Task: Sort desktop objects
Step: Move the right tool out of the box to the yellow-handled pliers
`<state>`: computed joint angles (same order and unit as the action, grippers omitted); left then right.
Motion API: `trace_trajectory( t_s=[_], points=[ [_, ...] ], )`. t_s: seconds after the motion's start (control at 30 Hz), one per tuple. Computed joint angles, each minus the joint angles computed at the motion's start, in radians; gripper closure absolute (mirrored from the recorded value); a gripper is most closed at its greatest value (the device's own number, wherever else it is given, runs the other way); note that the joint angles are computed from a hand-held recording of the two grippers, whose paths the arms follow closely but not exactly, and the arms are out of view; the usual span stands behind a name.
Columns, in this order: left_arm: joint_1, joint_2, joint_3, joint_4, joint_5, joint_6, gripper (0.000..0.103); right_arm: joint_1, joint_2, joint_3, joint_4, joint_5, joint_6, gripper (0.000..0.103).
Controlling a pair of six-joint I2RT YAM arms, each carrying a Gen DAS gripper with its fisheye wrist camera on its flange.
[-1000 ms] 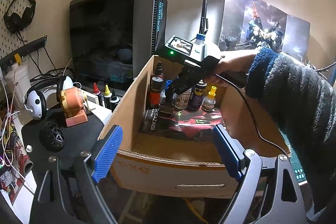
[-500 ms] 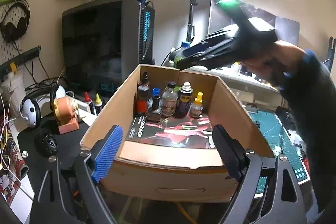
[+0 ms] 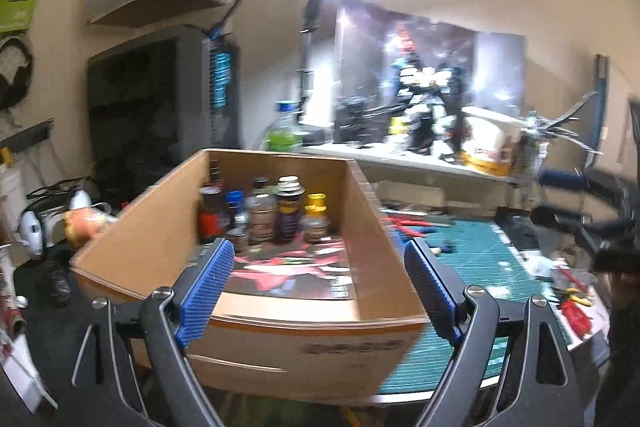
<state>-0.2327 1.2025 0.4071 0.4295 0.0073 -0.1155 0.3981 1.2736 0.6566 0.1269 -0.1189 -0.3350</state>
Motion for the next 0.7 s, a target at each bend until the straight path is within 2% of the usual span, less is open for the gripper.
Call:
trace_trajectory(
  t_s=[0.1,0.2,0.3,0.43,0.6,0.7],
  points=[
    [-0.093,0.024,-0.03,0.08,-0.001,-0.039,0.015,-0.153,-0.196,-0.224,0.077,0.029,0.059,0.041],
    [-0.201,0.099,-0.038,0.179,-0.022,-0.071,0.015,-0.347,-0.315,-0.327,0.043,-0.108,0.122,0.041],
    [-0.293,0.211,-0.005,0.225,-0.029,-0.088,0.015,-0.509,-0.375,-0.4,0.017,-0.2,0.116,0.041],
    [-0.371,0.382,0.066,0.271,-0.021,-0.106,0.015,-0.704,-0.357,-0.462,0.03,-0.309,0.094,0.037],
    [-0.421,0.567,0.183,0.285,-0.044,-0.1,0.015,-0.966,-0.221,-0.5,0.101,-0.449,0.053,0.037],
    [-0.423,0.659,0.26,0.275,-0.058,-0.096,0.015,-1.07,-0.156,-0.497,0.115,-0.494,0.003,0.037]
  ],
)
